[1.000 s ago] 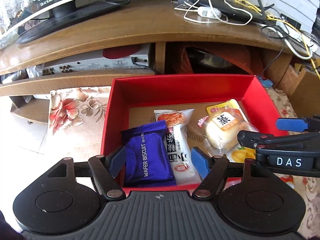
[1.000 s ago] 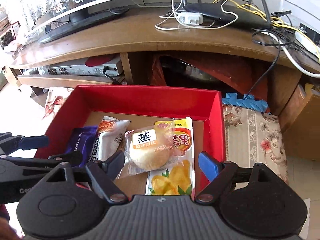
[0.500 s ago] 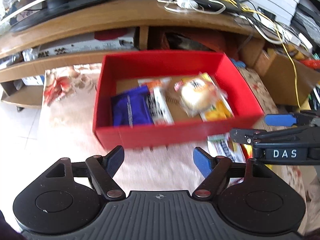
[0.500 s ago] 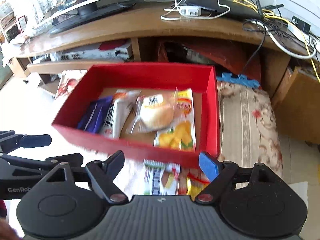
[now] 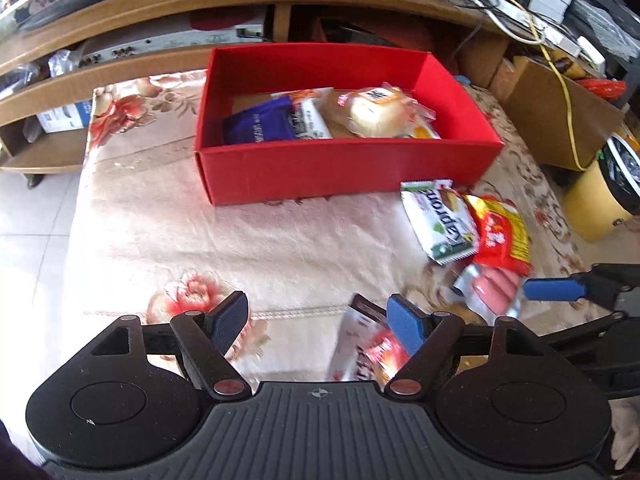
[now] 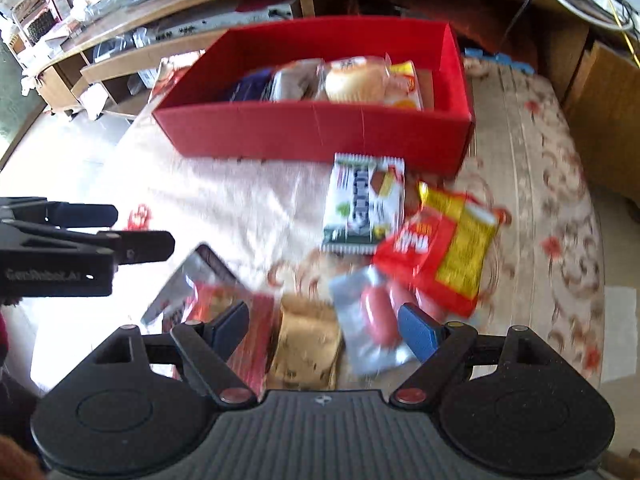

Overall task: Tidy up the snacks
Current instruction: 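Withdraw both open grippers from the red box toward the loose snacks, then grasp the gold pastry packet with the right gripper while the left grasps the pink cake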

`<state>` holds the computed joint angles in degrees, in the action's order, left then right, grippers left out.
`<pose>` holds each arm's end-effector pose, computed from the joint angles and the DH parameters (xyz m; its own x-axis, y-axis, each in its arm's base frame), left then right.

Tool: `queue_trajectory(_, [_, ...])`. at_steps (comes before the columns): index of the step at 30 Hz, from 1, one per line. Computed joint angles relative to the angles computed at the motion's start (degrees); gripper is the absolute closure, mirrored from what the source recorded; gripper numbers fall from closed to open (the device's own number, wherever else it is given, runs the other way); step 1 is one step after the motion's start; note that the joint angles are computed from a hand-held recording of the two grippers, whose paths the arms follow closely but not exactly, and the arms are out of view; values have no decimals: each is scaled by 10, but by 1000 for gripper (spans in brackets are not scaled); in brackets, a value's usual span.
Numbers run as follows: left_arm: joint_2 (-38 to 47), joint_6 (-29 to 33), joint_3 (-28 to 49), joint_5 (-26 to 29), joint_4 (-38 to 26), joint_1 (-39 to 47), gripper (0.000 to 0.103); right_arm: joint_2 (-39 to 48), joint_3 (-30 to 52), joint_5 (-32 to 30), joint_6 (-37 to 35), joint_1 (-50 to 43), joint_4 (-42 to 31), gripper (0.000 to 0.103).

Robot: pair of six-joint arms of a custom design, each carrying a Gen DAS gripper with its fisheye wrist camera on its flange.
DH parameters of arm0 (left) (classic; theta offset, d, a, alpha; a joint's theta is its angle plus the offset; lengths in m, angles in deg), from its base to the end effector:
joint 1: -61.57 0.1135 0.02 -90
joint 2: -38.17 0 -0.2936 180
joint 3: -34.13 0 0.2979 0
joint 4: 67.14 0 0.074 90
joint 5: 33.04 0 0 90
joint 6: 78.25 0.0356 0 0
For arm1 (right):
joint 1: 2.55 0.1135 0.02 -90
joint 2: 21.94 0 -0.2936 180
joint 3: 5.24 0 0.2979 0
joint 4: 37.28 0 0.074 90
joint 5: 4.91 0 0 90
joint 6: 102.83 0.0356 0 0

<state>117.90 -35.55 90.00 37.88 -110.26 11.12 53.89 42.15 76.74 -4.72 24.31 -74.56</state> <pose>0.1887 -0.2102 0.1828 -0.8732 -0.0334 -0.4863 0.0083 0.9965 -0.0834 0.2251 0.1198 0.1567 -0.8756 -0.2870 -0.3884 -0.3806 0.9052 0.1891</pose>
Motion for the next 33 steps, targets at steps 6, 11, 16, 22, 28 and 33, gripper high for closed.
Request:
queue_trajectory(6, [-12,-5,-7,-1,4,-16,20,14,-10,-5,26,-4,-5,22])
queue_trajectory(11, [-17,-7,-9,1,5,-15,20,58,-3,-9,49,-3,4,26])
queue_trajectory(16, [-19,-4,-13,7,9,-11,19,68,-3,8,76,19,22,31])
queue_trajectory(22, [-19,-5,-17,11,10,-8,18,62,-17,63,70,88,44,40])
queue_trajectory(28, [-20,-5,-20,15,13,-5,18,51,-25,25,66,91,43,52])
queue_trajectory(33, [-20,-5,-20,15,13,-5,18,60,-18,0,77,65,43,53])
